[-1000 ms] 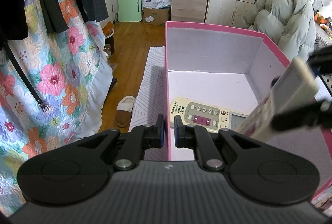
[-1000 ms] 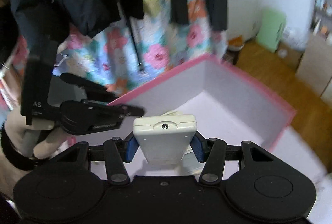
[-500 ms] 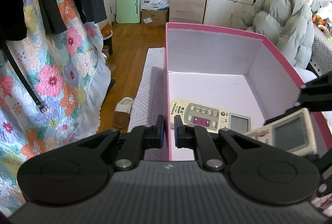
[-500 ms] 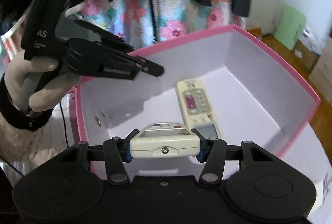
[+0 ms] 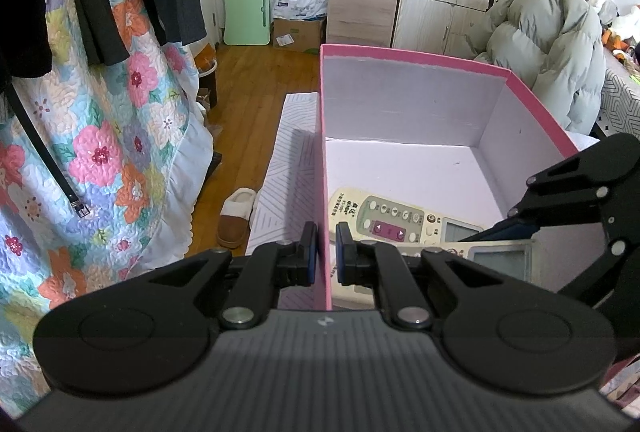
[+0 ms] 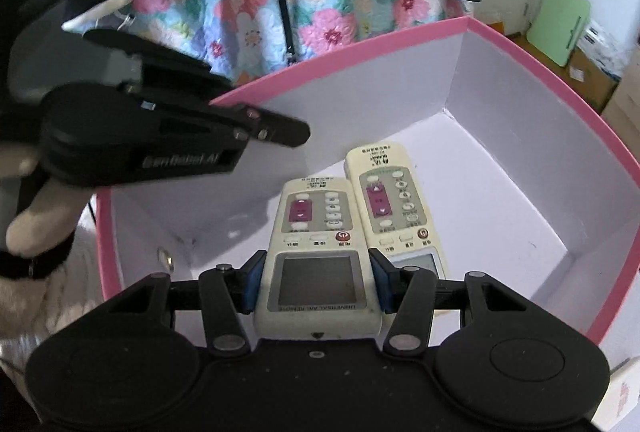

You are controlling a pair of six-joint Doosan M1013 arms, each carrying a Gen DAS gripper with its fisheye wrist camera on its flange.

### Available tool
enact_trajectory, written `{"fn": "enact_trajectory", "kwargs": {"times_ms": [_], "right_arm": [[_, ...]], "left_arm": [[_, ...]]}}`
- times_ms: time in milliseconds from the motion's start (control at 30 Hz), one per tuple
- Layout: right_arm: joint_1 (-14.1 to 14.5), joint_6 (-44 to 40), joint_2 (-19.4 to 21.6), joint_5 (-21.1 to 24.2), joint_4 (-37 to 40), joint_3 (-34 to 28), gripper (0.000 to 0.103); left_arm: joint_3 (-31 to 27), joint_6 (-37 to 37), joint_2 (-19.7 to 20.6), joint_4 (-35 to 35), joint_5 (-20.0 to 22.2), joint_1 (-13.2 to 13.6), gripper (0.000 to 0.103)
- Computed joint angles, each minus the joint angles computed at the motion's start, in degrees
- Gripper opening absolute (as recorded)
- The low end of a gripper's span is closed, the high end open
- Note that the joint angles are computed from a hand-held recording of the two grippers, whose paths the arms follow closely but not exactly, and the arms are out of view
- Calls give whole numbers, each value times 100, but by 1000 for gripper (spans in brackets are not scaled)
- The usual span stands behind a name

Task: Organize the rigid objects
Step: 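Carry the second remote into the box and release it beside the first, then grasp a white phone charger on the table with the right gripper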

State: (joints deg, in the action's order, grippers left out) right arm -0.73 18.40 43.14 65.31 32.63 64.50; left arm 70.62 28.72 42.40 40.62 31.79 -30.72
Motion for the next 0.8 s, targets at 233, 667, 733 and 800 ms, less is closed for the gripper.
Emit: {"fn": "enact_trajectory", "kwargs": {"times_ms": [233, 667, 733, 800], "right_arm": [[-227, -23, -312, -286, 191, 94, 61], [-842, 1741, -880, -597, -949, 234, 62], [-931, 2394, -724, -255, -1143, 80, 63], [-1003, 3072, -498, 143, -1329, -140, 63]], "left_arm": [[-19, 43, -3, 20, 73, -27, 8], [-51, 108, 4, 23, 152, -49, 8], [-48, 133, 3, 34, 165, -52, 8], [-52, 126, 4, 36, 181, -56, 8]]}}
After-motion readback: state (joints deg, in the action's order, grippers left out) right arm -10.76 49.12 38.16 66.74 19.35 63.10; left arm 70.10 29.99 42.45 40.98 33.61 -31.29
